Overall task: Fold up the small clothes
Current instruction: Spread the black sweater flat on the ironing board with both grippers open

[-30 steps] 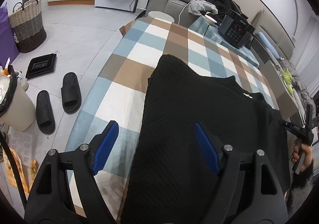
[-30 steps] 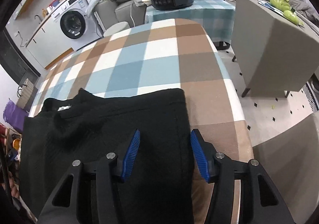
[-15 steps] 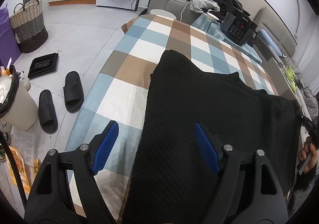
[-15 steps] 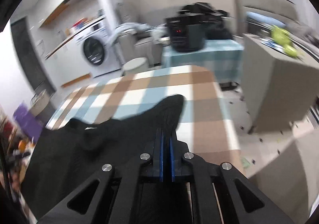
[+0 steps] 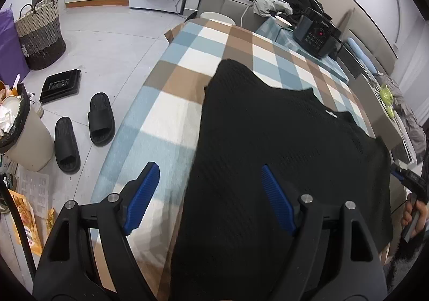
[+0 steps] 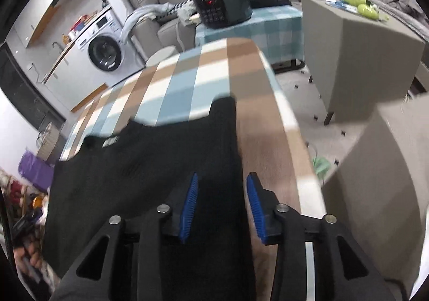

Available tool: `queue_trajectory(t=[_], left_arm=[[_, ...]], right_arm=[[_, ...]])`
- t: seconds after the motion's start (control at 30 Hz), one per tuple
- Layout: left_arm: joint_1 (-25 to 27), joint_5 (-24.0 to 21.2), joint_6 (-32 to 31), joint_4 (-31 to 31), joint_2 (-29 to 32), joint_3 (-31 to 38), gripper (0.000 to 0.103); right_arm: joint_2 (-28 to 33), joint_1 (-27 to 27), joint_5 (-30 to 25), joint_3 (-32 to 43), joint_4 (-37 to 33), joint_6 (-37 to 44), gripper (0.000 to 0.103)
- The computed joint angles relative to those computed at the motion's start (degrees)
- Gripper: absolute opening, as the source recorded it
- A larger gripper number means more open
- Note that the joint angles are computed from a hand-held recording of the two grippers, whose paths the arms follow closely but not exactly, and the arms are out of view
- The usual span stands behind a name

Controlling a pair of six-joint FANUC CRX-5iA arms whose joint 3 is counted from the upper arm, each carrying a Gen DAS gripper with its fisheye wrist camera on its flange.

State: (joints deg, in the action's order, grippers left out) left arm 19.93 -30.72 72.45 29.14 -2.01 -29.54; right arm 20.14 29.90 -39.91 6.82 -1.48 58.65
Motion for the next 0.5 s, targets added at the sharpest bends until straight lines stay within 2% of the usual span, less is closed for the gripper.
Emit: queue_trajectory(t=[0.17,0.3,0.37,0.5], left_arm=[[0.82,-1.08,-2.21,1.53,-5.14,-5.02,0.076],[1.69,-2.83,-1.15,-0.58,-9.4,-8.28,0.076],[2.34,-3.76,-1.92,0.01,-11.74,-10.5,0.076],[2.92,-4.94,-2.12,-0.2,-15.16,-13.18,0.076]], right_arm=[[-9.66,1.72,1.01,-11.0,-3.47,-1.4,0.045],[-17.71,4.02,2.42,-20.32,-3.96,-4.36,0.049],[-19.17,3.85,2.53,-21.61,-7.79,-1.58,0.049],[-20.12,5.68,4.18,-23.61,-8.55,-0.42,0.049]])
